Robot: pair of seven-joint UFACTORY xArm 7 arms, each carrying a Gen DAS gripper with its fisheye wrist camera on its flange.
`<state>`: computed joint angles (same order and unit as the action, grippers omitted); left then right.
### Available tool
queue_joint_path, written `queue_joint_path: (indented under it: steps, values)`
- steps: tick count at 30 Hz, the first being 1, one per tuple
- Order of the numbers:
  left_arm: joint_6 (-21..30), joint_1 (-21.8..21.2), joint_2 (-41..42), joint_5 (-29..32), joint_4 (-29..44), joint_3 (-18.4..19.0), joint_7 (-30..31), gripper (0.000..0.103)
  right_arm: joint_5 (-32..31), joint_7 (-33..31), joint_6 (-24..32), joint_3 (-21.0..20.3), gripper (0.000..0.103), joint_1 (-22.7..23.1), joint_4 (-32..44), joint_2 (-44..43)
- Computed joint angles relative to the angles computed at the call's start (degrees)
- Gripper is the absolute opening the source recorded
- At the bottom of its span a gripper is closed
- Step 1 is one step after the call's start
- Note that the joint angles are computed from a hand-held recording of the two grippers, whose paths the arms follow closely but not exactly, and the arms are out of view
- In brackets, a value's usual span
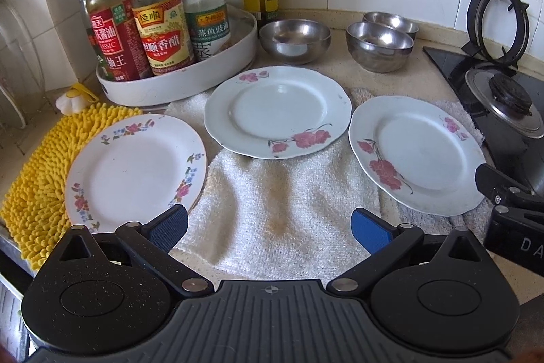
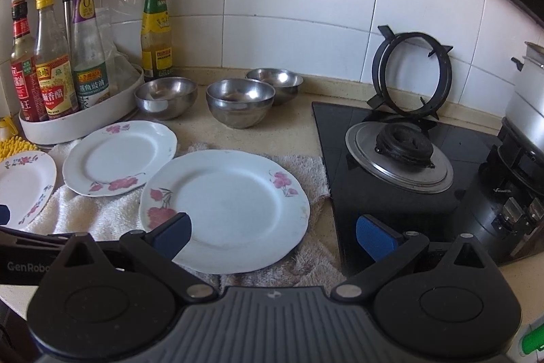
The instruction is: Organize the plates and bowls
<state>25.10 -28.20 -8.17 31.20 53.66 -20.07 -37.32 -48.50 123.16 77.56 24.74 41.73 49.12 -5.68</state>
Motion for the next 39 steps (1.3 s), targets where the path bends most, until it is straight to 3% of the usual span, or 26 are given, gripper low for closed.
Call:
queue_joint_path:
  steps: [5, 8, 11, 15, 17, 21, 24, 28, 30, 33, 35, 39]
  values:
    - [2.24, -1.75, 4.23, -2.2, 3.82, 0.24, 1.75, 0.103, 1.49, -1.52, -8.46, -1.88, 0.103, -2.27, -6.75, -5.14]
    - [2.66, -3.24, 6.56, -2.2, 5.83, 0.76, 2.19, 0.103, 2.78, -2.56, -16.39, -2.99, 0.099, -4.97, -11.78, -9.06]
    - [2.97, -4.89, 8.72, -3.5, 7.72, 1.38, 4.06, 0.102, 3.23, -5.25, -19.51, -2.7, 0.097, -7.48, -14.0, -10.11]
    - [4.68, -6.84, 12.1, -4.83, 11.04, 2.42, 5.29, 0.1, 1.92, -7.19, -27.92, -3.4, 0.094, -11.43, -18.11, -12.67]
    - [5.31, -7.58, 13.63, -7.07, 12.58, 2.87, 6.51, 0.099, 1.02, -8.04, -31.97, -3.71, 0.091, -13.63, -19.74, -13.42]
    - [5.36, -9.06, 16.6, -9.03, 15.42, 4.0, 7.69, 0.099, -2.01, -10.98, -41.76, -4.69, 0.073, -18.21, -22.7, -14.9]
    - [5.94, -10.09, 18.78, -9.51, 18.03, 4.68, 8.73, 0.095, -4.44, -11.32, -47.55, -4.78, 0.07, -22.19, -24.45, -15.94]
    - [5.32, -9.11, 22.32, -17.56, 21.51, 3.93, 15.17, 0.085, -8.27, -13.41, -55.01, -4.82, 0.065, -27.74, -26.46, -17.2]
    - [4.7, -9.16, 23.79, -20.52, 22.86, 3.91, 17.47, 0.084, -8.96, -14.12, -58.56, -4.76, 0.061, -30.09, -27.24, -17.84]
    - [5.06, -9.61, 25.57, -23.31, 25.23, 3.71, 20.74, 0.08, -6.82, -16.79, -60.74, -4.25, 0.056, -31.6, -28.47, -18.96]
    - [5.81, -11.37, 26.03, -22.12, 26.35, 4.89, 19.73, 0.08, -4.66, -18.4, -63.11, -4.57, 0.056, -32.11, -29.87, -20.55]
    - [6.89, -11.75, 25.58, -23.15, 26.43, 5.11, 20.68, 0.082, 3.14, -24.59, -65.04, -7.52, 0.056, -28.91, -32.37, -23.78]
